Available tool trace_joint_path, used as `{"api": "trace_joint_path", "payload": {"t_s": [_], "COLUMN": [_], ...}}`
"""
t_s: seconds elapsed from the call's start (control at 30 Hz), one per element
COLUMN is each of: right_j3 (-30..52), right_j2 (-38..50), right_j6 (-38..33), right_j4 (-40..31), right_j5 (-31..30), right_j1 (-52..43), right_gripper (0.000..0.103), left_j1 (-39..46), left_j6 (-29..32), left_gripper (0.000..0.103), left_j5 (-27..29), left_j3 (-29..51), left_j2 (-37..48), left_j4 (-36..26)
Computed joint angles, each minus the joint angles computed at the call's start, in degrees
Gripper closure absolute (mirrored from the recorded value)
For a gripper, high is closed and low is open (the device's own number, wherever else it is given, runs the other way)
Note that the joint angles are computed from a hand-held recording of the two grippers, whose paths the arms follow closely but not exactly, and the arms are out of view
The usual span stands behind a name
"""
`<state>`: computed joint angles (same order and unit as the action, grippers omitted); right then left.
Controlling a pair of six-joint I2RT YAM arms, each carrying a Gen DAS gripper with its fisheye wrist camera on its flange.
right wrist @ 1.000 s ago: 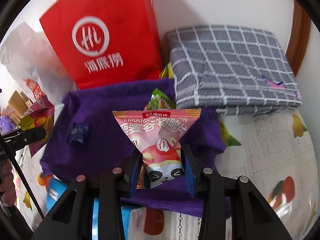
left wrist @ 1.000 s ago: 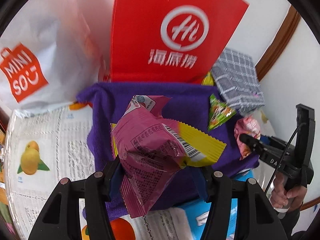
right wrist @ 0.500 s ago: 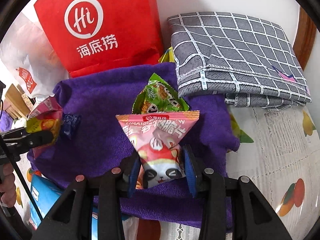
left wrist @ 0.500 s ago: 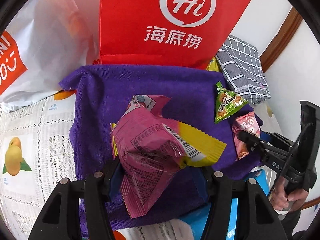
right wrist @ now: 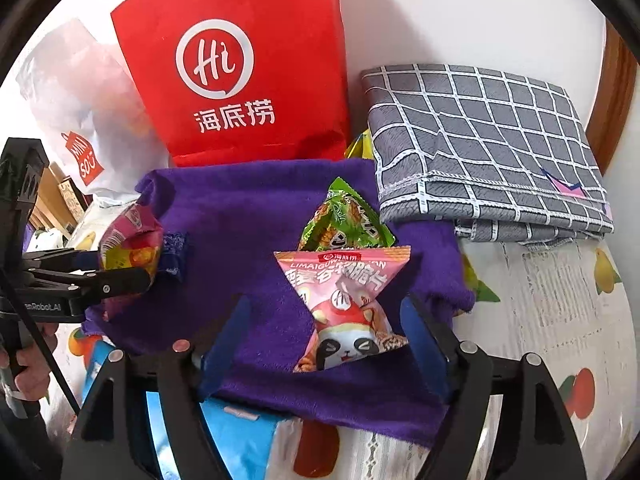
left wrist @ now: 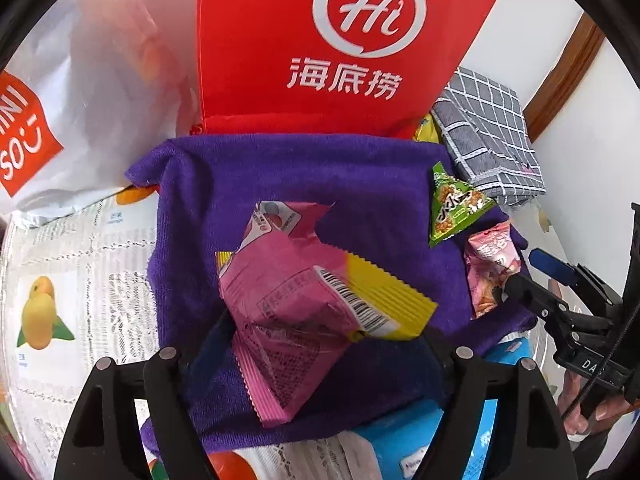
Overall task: Organize snacks
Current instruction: 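Carry both bags onto the purple towel and open both grippers, then withdraw both tools back toward the remaining snack pile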
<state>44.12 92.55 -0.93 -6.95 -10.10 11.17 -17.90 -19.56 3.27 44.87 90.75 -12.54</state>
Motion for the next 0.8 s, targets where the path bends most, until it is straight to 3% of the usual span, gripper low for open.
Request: {"api": "trace_joint_path", "payload": {"t_s": [0.5, 0.8], "right_j3": [-10.55, -18.26], "right_j2": [-23.25, -35.19], "right_j6": [0.70, 1.10], "right_j4": [-11.03, -18.84], "right_j5": [0.71, -0.85], "right_j1": [-0.41, 0.12], "right_gripper": [0.026, 0.041], "left_j1": [-2.30, -8.11], "left_j6": [-3.56, -8.32], "left_gripper": [0.022, 0.022], "left_j5": [0.83, -1.92], "left_j3": [-8.07, -12.07], "left_j2": [-20.30, -35.11], "left_j4": [-7.31, -16.03]}}
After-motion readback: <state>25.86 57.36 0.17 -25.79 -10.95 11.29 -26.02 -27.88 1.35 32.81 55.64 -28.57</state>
